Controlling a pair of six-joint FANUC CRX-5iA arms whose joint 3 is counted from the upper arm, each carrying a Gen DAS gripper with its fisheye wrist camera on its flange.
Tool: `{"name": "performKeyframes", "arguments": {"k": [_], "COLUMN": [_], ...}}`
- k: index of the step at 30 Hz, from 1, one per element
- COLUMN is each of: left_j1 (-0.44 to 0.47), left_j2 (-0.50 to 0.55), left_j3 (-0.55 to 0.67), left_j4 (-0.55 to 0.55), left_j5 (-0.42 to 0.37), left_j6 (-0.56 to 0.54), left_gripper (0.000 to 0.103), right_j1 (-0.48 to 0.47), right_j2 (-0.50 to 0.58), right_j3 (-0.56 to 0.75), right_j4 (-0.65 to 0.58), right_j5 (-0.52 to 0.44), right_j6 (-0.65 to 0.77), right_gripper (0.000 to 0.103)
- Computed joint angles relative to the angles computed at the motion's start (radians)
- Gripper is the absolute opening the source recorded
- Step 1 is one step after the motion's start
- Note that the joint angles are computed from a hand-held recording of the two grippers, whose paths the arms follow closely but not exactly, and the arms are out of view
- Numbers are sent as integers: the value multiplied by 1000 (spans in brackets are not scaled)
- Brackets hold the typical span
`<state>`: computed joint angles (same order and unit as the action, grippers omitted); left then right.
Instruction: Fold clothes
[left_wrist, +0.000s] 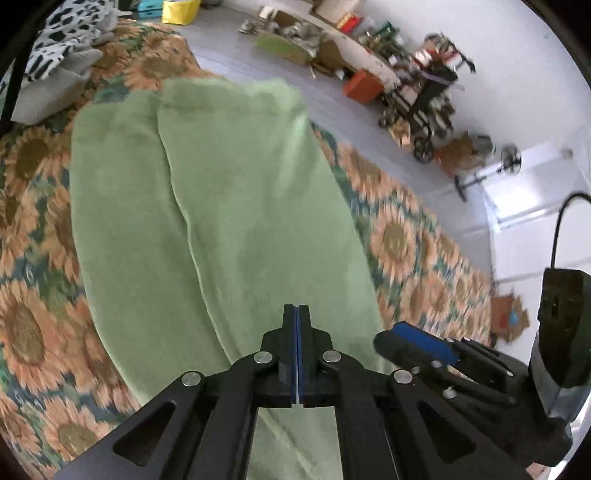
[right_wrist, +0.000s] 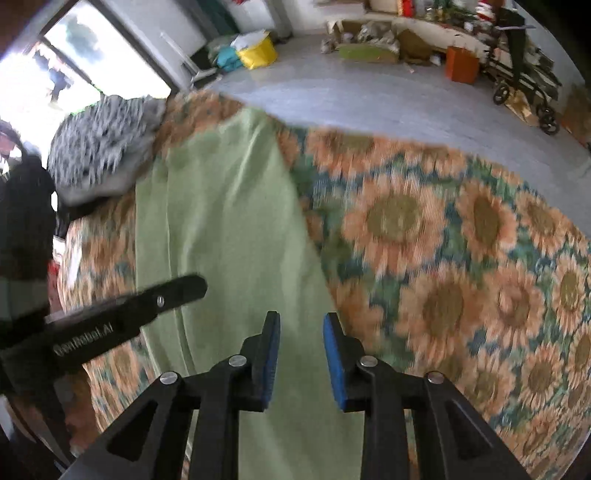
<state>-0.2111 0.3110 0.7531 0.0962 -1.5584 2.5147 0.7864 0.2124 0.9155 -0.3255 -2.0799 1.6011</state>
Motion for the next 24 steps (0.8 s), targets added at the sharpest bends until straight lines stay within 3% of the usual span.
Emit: {"name": "performKeyframes", "arguments": {"k": [3,4,5,7,10,13,15,19,21,22,24], "left_j1": [-14,-9,-9,-14,-60,-98,-116,-126,-136,-143,-159], "left_j2": [-33,-66,-76,-80,-43,32,54,-24,6,23,73], "left_j3": [-62,-115,-125,-119,-38,68,74,-67,5,42,115], "left_j4": [-14,-9,-4,2,-3,18,28,39,22,16,36], "left_j5": [21,55,63,60,45,-22,-63,-9,-48,-57,-59], "left_j6": [23,45,64,101,52,-19,-36,-6,14,2,-30], "left_gripper": [2,2,2,2,2,2,2,2,2,2,2], "right_j1": [20,15,3,-23,-34,-35,-35,-39,-62,-72,-82], "right_j2": [-23,-26,-23,-7,-38,-71,-89,-118,-101,-96,-101], "right_j3": [-103,-114,-110,-66,-61,-95,-136,-206,-177,-161,-139], "right_j4": [102,124,129,101,60,24,46,91,88,81,68], "right_j5": [65,83,86,54,47,11,28,57,40,31,18], "right_j6": [21,9,-12,-57,-28,-5,-2,0,-19,-26,-21], "right_gripper": [20,23,19,26,26,25,23,20,18,25,25]}}
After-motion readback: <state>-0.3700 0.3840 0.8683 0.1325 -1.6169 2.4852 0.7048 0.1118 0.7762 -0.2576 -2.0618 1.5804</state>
